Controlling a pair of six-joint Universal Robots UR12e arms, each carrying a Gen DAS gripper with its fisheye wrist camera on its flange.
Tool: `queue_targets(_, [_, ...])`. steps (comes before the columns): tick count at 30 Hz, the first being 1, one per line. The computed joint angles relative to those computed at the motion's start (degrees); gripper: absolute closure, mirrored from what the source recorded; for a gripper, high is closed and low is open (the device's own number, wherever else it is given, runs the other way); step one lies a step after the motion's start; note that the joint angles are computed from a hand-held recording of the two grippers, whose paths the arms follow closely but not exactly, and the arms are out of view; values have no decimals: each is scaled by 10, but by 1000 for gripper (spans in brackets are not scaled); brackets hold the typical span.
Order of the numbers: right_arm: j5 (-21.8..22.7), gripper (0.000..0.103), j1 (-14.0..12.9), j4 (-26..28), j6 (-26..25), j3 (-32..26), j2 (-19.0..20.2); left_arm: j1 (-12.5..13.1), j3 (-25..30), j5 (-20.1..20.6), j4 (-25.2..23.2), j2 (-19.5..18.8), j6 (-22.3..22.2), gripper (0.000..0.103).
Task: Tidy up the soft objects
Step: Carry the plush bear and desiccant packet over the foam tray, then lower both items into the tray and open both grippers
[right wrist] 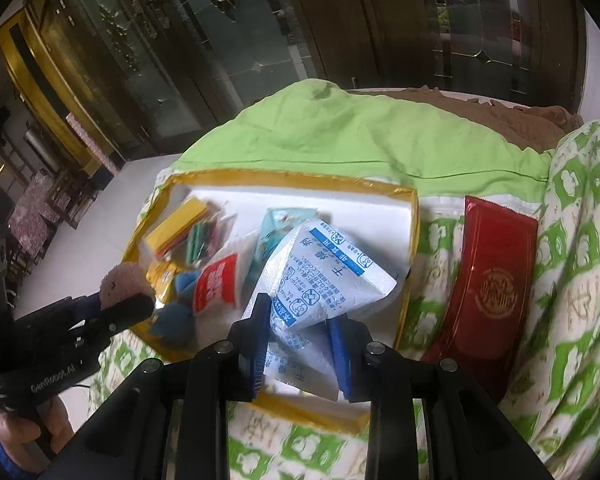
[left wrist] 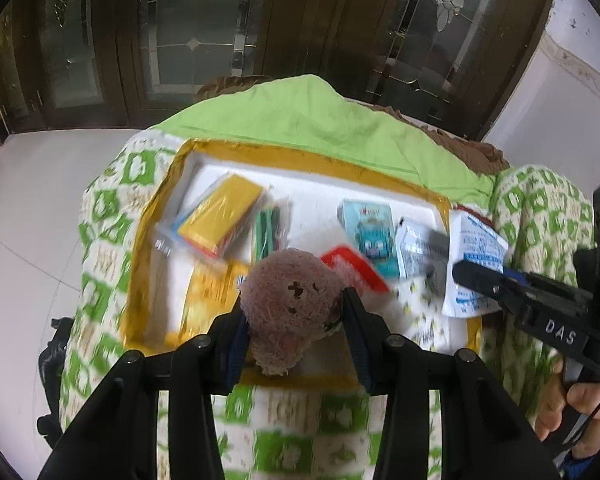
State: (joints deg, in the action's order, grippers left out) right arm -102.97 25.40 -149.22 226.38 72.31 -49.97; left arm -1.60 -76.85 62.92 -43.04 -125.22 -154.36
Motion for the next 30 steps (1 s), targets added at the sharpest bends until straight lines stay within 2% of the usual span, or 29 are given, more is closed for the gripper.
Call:
queue_targets(12, [27, 73, -15, 13, -3, -12, 10, -29, 80, 13, -27, -53, -13, 60])
queue_targets(20, [36, 73, -19, 36, -15, -32, 24, -41, 102, 30, -32, -74, -15, 60])
queue_targets(30, [32, 71, -19, 27, -21, -29, 26, -41, 111, 38, -31, -85, -36, 57])
